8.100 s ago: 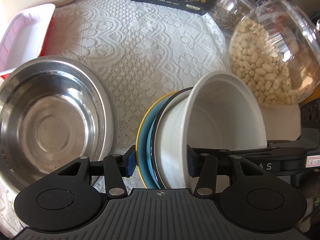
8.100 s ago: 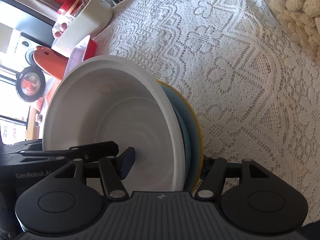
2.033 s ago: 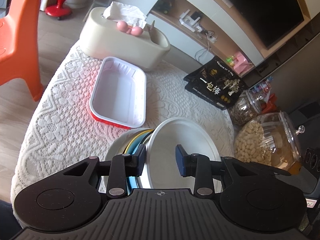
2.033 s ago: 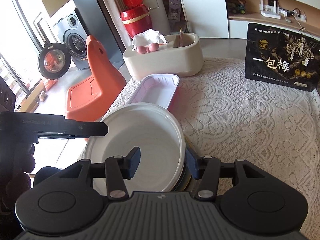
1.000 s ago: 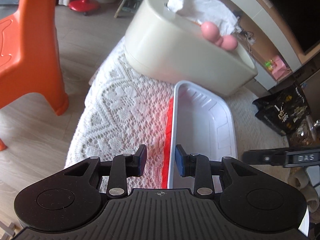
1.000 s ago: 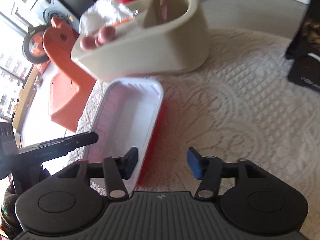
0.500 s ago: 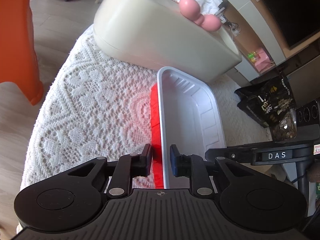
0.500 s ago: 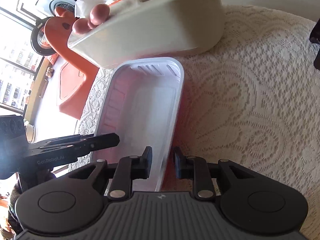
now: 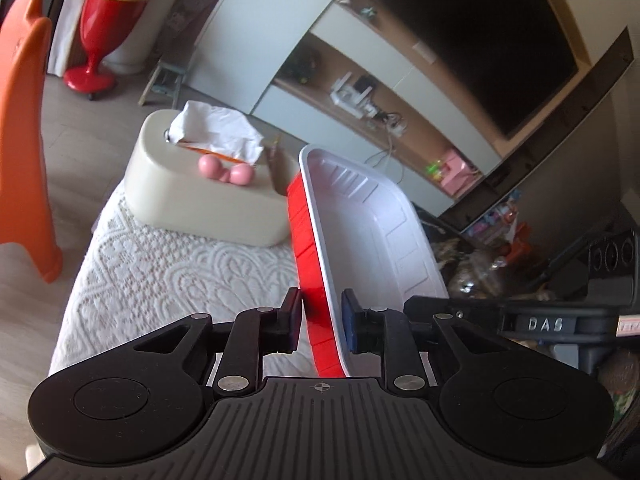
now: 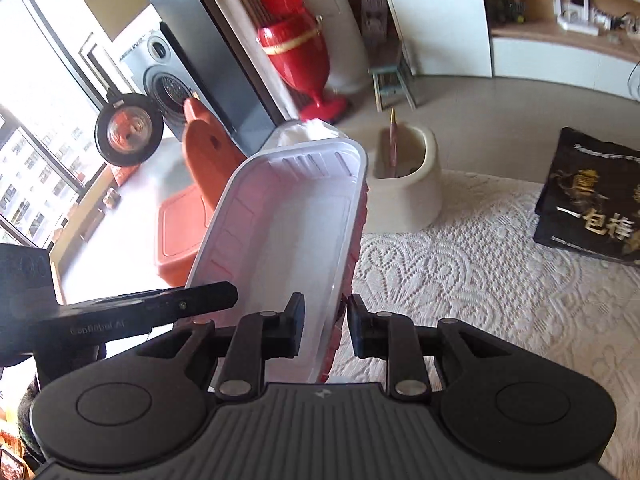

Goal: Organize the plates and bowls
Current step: 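Carry the tray over the bowl stack with both tools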

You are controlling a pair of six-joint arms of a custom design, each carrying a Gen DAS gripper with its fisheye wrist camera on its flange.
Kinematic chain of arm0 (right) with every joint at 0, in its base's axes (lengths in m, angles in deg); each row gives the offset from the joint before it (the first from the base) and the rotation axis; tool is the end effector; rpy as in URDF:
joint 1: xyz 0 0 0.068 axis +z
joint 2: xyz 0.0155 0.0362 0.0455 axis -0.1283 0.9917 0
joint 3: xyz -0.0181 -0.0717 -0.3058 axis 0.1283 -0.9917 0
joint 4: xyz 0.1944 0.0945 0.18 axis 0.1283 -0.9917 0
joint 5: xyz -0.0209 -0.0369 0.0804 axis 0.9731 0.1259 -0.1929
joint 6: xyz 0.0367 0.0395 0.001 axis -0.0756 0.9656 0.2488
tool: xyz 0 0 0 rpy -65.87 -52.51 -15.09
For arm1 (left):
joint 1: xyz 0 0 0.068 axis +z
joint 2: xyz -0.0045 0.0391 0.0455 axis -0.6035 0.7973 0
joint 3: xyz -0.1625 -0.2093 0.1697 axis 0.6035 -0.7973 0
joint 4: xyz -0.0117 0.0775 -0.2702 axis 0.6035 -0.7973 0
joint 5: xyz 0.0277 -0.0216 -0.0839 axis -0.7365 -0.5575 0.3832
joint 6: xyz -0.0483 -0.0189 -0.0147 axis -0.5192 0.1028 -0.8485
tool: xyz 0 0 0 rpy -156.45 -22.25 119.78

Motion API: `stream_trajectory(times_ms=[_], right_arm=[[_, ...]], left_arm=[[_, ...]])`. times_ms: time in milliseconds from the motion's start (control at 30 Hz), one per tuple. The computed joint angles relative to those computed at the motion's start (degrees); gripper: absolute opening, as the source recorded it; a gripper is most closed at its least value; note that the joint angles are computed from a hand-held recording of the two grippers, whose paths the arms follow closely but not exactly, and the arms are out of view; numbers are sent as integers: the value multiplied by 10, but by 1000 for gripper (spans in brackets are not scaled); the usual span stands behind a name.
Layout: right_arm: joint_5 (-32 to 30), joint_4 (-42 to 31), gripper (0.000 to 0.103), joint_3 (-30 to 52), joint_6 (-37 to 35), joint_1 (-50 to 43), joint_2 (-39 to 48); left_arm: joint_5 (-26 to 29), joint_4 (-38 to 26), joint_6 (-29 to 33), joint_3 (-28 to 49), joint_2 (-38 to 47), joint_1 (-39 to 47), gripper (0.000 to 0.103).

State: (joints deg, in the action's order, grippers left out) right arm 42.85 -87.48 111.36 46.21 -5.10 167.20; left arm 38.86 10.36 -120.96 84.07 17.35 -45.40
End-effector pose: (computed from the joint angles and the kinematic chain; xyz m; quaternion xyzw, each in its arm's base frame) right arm 0.2866 0.0305 0.2554 -0.2438 0.9062 0.2360 0.2524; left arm 0.1744 -0.0350 0.2166 -0.1280 0.8735 -0.2728 0.3824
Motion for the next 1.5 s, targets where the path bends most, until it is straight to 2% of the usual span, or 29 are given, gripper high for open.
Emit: stream_trajectory(times_ms=[133, 200, 300, 400, 500, 733, 800, 1033, 1500], right_arm=[[-28, -47, 25, -79, -44, -57, -113], [-50, -67, 26, -118, -77, -95, -157], [-83, -98, 26, -169, -136, -164, -204], [-98, -117, 28, -213, -185, -213, -241], [-106, -127, 31, -236, -216, -239, -258], [-111, -90, 31, -261, -211, -248, -249], [-104, -58, 31, -278, -198, -243, -258], [-113, -64, 31, -300, -242, -263, -263], [-94, -35, 31, -318, -231, -259, -250]], left_arm=[[-80, -120, -51, -5, -123, -105, 25], [-145, -162, -95, -12, -170, -189, 26], [-227, -210, -169, -21, -202, -308, 27], [-269, -228, -224, -39, -202, -384, 27], [-260, -221, -242, -52, -190, -394, 27], [-293, -195, -245, -52, -153, -408, 27], [-305, -189, -248, -51, -142, -423, 27], [-372, -195, -260, -41, -114, -458, 26], [-378, -204, -264, -43, -124, -471, 26]])
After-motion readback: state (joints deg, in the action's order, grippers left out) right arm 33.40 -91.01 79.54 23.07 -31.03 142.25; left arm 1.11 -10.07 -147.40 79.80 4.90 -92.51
